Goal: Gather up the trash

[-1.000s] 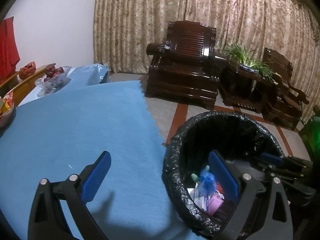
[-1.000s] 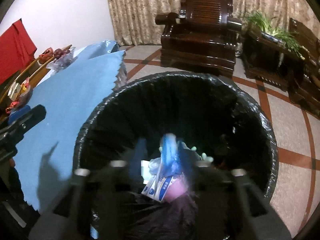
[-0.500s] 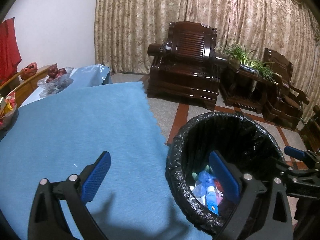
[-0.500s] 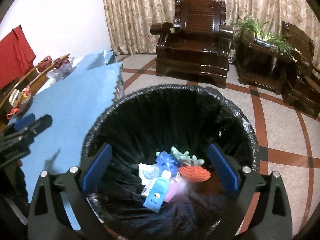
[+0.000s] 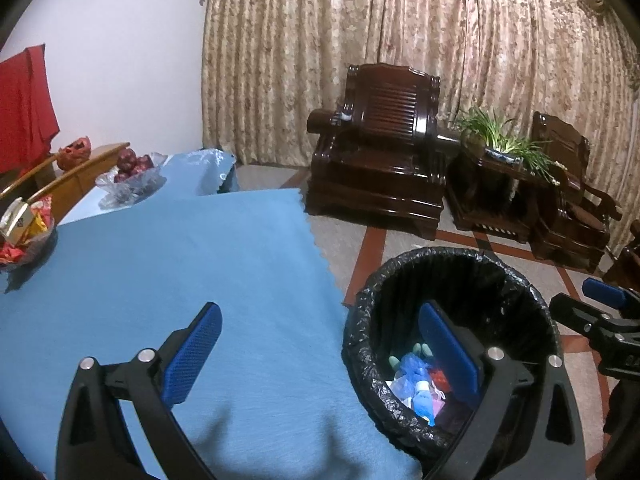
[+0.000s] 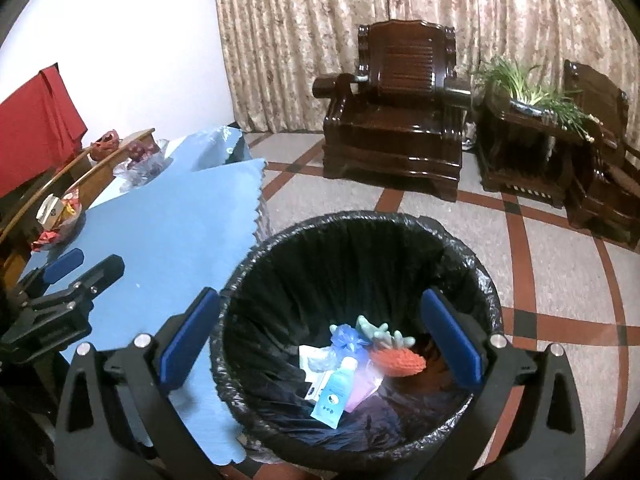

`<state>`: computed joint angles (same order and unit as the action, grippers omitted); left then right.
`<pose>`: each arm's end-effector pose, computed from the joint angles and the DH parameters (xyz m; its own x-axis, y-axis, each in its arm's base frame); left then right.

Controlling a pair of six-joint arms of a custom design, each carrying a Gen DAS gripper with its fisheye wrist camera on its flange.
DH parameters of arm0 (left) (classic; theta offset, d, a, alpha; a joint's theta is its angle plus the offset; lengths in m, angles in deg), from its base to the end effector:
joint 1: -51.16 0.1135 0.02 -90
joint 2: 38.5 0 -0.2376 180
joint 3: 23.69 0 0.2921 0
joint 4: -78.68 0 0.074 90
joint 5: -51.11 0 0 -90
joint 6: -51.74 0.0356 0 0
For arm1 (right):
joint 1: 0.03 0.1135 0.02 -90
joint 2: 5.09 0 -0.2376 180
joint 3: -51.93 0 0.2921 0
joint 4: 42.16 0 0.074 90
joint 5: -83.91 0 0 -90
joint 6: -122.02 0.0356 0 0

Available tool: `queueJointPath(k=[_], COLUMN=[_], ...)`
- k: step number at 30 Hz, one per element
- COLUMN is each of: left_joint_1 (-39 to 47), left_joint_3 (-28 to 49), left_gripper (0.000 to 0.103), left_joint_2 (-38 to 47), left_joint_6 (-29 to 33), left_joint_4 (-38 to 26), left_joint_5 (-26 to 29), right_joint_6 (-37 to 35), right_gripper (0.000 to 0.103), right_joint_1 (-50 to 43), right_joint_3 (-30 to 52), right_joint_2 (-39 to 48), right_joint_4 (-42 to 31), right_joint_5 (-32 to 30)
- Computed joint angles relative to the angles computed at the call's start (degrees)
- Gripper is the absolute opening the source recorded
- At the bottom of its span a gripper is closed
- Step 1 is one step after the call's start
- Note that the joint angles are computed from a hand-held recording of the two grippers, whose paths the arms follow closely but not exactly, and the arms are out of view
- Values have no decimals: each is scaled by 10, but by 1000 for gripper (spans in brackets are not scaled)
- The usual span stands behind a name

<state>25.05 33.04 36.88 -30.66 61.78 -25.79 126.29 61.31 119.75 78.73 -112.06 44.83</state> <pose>0.2885 -0.1504 0.1868 -0.4389 0.3586 -0.8239 0.6581 0.7526 -0.0230 0.1595 0.2343 0.1730 -0.4895 0.4152 -0.7668 0.5163 0.8467 0.1289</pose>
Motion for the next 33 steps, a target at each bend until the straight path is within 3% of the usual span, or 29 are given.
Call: queueJointPath(k=[16,33], left_joint_1=[10,20], left_joint_3=[-26,-44], left_gripper=[97,97], left_joint_2=[-94,-136], left_joint_6=[14,14], left_joint_4=[-38,-45], left_joint_5=[0,2], right_joint_6=[15,18], right_gripper=[98,98], right_joint_1=[27,39], right_joint_3=[76,127], right_joint_2=[20,51], right_joint_4=[-70,-111], right_joint_5=[39,60])
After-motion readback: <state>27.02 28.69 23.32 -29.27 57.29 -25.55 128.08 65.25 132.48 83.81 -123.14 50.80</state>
